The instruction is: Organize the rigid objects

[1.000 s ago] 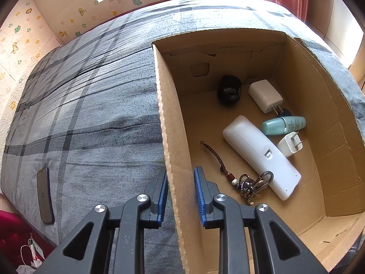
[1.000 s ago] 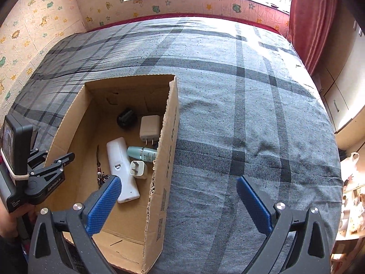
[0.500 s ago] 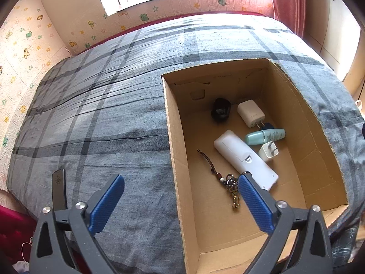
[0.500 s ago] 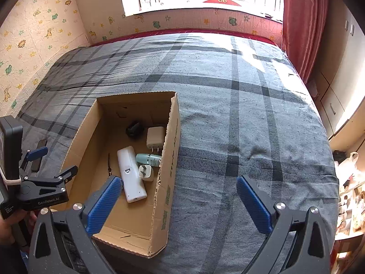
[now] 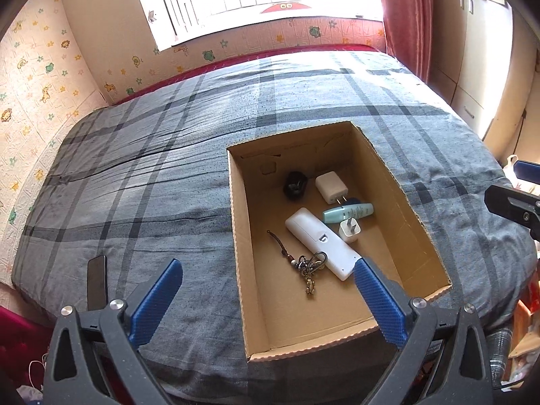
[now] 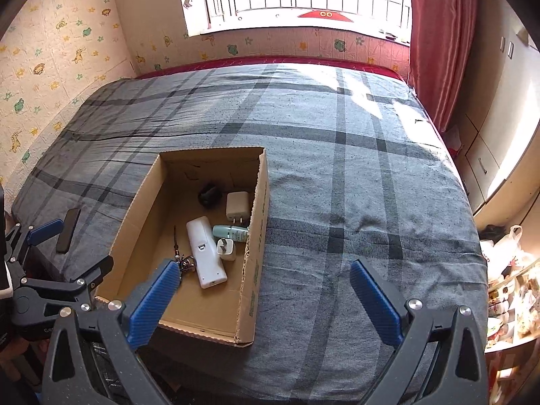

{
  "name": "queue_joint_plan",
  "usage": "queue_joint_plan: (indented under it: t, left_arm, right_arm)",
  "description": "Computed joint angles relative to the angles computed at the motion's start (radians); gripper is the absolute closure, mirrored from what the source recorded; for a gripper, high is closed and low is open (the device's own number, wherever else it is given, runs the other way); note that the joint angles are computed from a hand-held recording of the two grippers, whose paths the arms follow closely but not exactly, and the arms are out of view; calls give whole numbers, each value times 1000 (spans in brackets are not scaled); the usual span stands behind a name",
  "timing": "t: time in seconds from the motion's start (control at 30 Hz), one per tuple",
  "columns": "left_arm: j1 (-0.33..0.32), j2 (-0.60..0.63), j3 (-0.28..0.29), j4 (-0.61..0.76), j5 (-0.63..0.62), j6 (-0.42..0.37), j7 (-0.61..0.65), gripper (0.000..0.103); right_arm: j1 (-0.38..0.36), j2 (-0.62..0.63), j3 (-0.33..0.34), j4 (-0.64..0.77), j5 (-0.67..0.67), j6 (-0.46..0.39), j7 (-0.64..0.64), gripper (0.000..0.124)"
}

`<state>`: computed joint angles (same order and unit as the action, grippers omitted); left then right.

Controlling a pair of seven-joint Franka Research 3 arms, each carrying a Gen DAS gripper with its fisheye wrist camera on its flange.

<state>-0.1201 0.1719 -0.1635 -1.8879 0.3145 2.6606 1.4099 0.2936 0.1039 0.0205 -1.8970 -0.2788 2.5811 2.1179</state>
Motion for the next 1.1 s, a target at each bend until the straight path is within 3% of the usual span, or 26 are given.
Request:
queue_joint_plan:
  t: [0.2, 0.33, 0.53, 0.9, 1.1]
  left_arm:
    - [-28, -64, 7, -50, 110, 6, -107, 0]
    - [-18, -101, -12, -89, 22, 32, -65, 0]
    - [-26, -131, -17, -115, 5, 20, -93, 0]
    - [-35, -173, -24, -166, -115, 65, -3, 0]
    - [-39, -185, -23, -181, -97, 67, -20, 0]
  right_arm:
    - [3, -48, 10, -28, -37, -13, 28, 21]
    - [-1, -77, 23, -54, -63, 1, 55, 21]
    - [-11, -111, 43, -95, -63, 24, 65, 21]
    - [-16, -129, 64, -127, -71, 21, 62, 21]
    - [-17, -137, 65, -146, -61, 27, 64, 21]
